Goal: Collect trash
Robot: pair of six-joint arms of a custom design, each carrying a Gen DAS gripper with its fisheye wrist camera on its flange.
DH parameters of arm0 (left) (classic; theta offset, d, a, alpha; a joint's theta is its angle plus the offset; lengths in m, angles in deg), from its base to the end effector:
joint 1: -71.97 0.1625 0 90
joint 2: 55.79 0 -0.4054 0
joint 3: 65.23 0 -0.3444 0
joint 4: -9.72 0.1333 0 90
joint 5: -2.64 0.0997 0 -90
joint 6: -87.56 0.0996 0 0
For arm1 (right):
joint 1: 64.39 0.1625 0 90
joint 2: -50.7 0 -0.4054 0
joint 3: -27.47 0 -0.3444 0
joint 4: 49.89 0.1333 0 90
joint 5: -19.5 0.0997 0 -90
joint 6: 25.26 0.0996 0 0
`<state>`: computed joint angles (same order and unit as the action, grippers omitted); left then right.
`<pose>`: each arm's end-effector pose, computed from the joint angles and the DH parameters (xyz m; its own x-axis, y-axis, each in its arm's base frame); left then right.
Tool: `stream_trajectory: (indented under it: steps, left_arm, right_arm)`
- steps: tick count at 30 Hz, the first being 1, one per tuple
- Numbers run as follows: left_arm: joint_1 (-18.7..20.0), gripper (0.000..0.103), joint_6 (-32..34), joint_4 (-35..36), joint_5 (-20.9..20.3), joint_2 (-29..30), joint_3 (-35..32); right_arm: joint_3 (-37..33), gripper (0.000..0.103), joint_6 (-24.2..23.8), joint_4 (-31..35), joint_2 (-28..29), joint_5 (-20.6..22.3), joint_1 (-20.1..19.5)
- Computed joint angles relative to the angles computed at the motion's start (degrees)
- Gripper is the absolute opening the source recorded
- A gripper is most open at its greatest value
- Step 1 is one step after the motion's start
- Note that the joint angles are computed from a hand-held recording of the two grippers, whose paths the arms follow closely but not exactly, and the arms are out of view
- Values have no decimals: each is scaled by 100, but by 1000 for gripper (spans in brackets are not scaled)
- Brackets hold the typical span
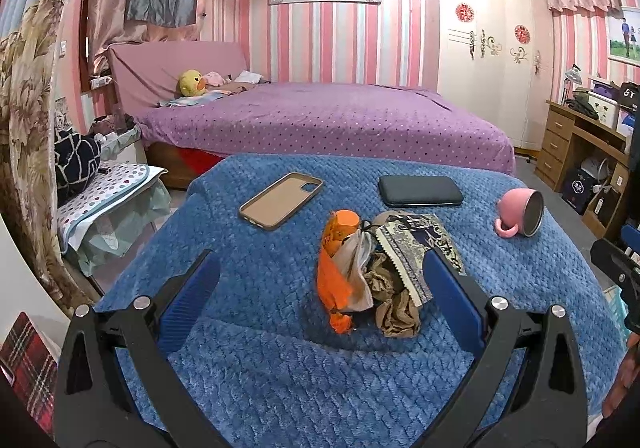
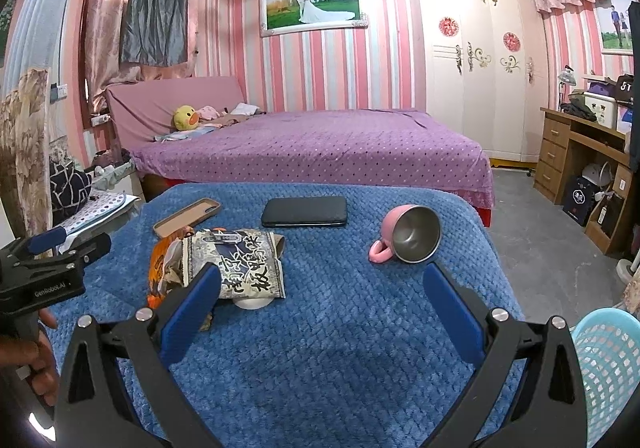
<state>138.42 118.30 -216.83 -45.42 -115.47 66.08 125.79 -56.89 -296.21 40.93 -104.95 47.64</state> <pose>0.0144 -0.4672 0.2445 -0.7074 -0.0229 -0.7064 0.6177 0.4657 -0.6337 0.2671 -0.4550 -0.0518 -0.7437 -0.0340 0.6677 -0.6247 0.3910 -0.6759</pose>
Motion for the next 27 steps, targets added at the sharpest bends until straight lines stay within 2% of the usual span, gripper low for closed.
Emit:
stream_trajectory:
  steps: [4,7,27]
  left_arm:
    - [93,98,30,28,103,-44,-86]
    - [203,98,-208,276,-16,-182,-104]
    - [360,98,-60,265,-177,-263,-100]
  right_arm:
    - [-16,99,97,79,9,60,-16]
    - [-110,99,116,177,61,45,-1]
    - [-655,99,115,735,397,-52,160]
